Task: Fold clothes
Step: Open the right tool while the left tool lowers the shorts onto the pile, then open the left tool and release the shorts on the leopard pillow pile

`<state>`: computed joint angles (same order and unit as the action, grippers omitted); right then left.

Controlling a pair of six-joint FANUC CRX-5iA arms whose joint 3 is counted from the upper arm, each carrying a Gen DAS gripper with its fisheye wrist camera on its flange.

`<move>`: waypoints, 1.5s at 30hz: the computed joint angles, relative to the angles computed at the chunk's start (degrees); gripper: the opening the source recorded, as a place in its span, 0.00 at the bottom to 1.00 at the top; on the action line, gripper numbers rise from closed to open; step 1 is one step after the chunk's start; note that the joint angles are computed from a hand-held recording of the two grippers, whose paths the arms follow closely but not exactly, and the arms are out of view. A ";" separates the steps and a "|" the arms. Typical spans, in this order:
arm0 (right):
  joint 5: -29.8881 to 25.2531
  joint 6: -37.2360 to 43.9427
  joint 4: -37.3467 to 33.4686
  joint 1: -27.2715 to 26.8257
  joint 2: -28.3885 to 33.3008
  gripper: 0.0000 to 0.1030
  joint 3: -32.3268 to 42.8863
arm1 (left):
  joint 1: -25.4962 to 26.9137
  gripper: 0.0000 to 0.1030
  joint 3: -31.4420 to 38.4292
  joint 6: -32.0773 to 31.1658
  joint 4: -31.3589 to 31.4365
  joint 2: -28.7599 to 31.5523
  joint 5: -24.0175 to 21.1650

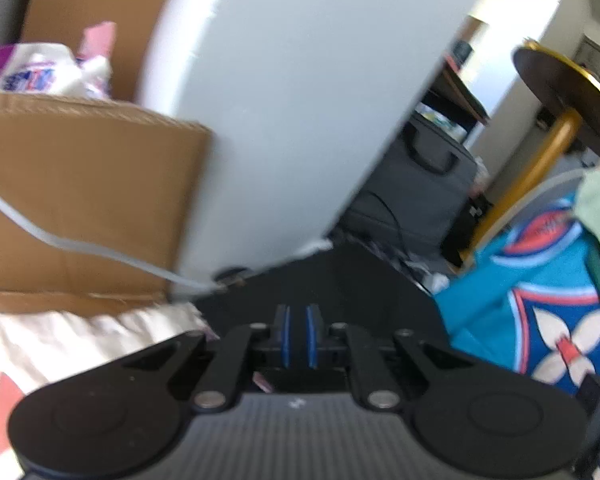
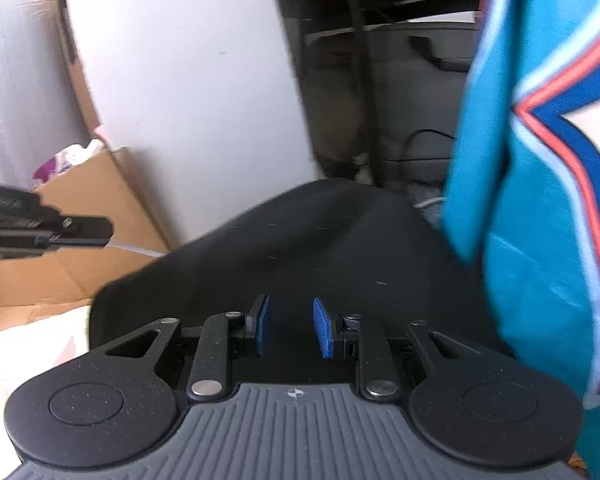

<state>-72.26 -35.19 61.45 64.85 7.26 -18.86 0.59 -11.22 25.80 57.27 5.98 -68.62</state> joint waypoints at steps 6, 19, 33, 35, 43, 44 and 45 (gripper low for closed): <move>-1.54 0.01 -1.78 0.43 -0.79 0.29 -2.10 | -1.34 0.08 -3.99 -5.39 -3.84 -2.76 1.21; -8.35 -2.36 -8.69 4.07 -2.77 0.29 -6.20 | -3.53 0.03 -7.46 -8.93 -7.21 -3.84 9.85; -15.30 -10.63 -8.88 11.96 -1.89 0.30 -5.12 | 1.36 0.03 -8.89 -17.70 -3.49 -8.23 0.84; -14.09 -10.35 -7.94 11.79 -1.61 0.30 -5.17 | 1.73 0.04 -9.54 -18.35 -3.41 -8.49 -0.33; -12.96 -9.01 -10.69 11.41 -1.61 0.37 -5.54 | 0.74 0.07 -12.45 -18.41 -7.46 -9.78 4.98; -13.57 -9.76 -11.13 11.95 -1.85 0.41 -5.78 | 0.59 0.07 -12.62 -18.81 -7.60 -10.08 5.83; -13.43 -10.04 -11.27 12.40 -2.38 0.41 -6.26 | 0.45 0.03 -12.79 -19.21 -7.74 -10.37 6.68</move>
